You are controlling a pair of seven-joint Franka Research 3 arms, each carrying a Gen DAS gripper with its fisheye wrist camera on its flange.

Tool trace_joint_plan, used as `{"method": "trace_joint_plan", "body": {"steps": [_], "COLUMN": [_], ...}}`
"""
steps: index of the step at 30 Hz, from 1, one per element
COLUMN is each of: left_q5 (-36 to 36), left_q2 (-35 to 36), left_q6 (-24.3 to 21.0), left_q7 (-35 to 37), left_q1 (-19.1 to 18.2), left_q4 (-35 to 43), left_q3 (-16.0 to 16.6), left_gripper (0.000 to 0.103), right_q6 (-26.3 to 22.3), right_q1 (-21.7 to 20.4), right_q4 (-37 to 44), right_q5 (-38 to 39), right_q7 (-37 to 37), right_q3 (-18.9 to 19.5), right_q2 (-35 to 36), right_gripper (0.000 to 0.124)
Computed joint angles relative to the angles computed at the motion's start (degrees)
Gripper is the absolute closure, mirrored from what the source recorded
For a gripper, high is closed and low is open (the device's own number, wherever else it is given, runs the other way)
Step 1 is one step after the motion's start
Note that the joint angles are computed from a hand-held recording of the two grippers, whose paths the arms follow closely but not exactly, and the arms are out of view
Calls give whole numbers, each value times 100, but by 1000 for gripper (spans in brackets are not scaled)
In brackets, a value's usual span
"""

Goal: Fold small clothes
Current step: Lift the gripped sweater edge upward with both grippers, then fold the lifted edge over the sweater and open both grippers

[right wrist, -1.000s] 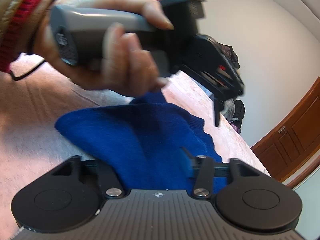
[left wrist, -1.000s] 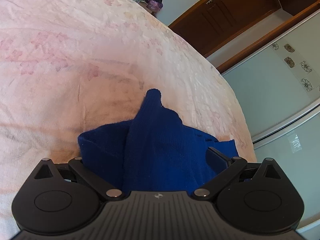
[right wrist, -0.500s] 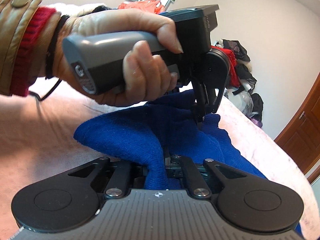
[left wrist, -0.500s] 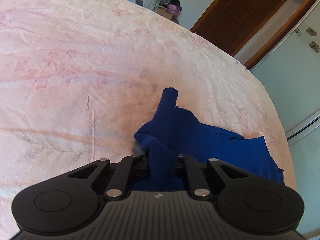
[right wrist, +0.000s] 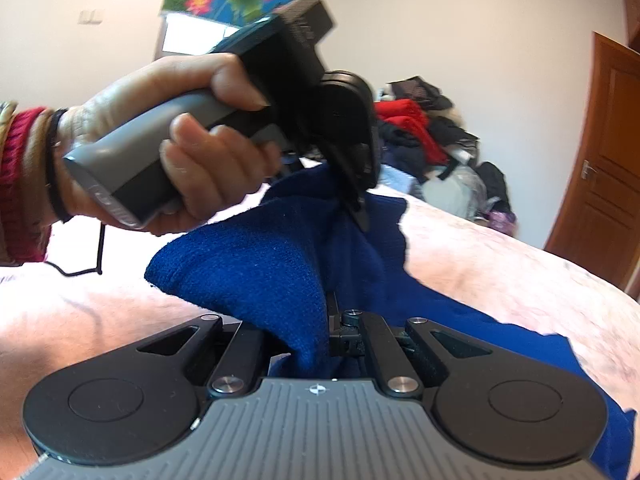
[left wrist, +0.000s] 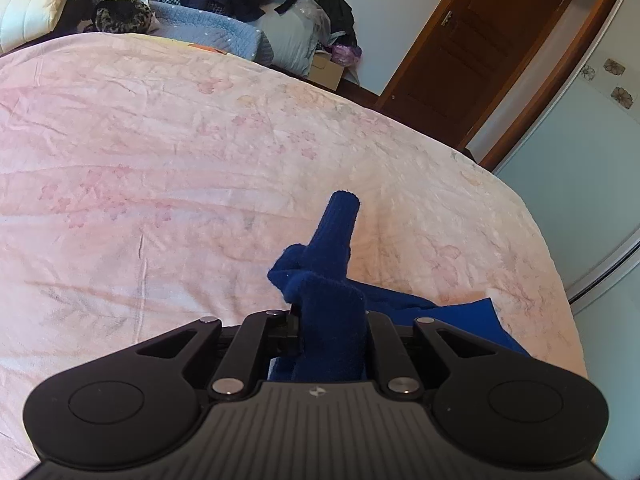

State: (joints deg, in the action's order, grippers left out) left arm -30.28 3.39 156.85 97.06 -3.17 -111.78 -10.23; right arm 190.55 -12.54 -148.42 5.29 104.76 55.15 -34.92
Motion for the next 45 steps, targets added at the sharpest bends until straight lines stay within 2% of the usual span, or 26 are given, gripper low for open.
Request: {"method": "trace_joint_plan", "body": {"steps": [1,3,4,8,9,22,32,33,41,43,45], "left_q5": [152,594,816,1369,1494,2495,3260,3330,3791,3811,3622], "left_q2": [-16,-23,-32,-33,-22,439,957,996,1329,1409,1477], "left_q6": [26,81,134,300,340,296,107,74,-36,-101,-174], "left_q7": [-160,-550,-716,-1094,-1179,-2064,-2566,-2619,-2816,-2802,-2630], "left_q1": [-37,-121,-165,-313,-351,-775,-1184,-1224,-1483,-1518,-1456], "left_q4": [3,23,18,43,59,576,1143,1179,1442,1505,1556], "left_q3": [-8,-12,-21,-88,-105,-362,-523,-526,-574,-606,-726], "left_gripper": [93,93,93,93,93,93,93,93,93,91,91], "right_q6": [77,94,194,236,297,229,251,292,462,558,720], "right_q1": [-81,11,-154,-126,-258,65,313,399,1283,1682,2302], "right_q4": [-43,-200,-185,-434,-415,-1183,-1644,-1670,-2036,-2123,-2193], "right_q5": [-6,47,23,194,205,631,779,757,1164,1291,1359], "right_q7": [-7,-9,-70,-104,-126,5,255,218,383,448,509], "right_q3": [3,-119,-74,-147,-94,-568,-1100,-1316,-2261,-2693,-3453], "right_q2": [17,-139,-40,-302,-257,-881,-979,-871,-580,-451,-232], "right_gripper": [116,116,116,117,117,117,117,117,117,116,116]}}
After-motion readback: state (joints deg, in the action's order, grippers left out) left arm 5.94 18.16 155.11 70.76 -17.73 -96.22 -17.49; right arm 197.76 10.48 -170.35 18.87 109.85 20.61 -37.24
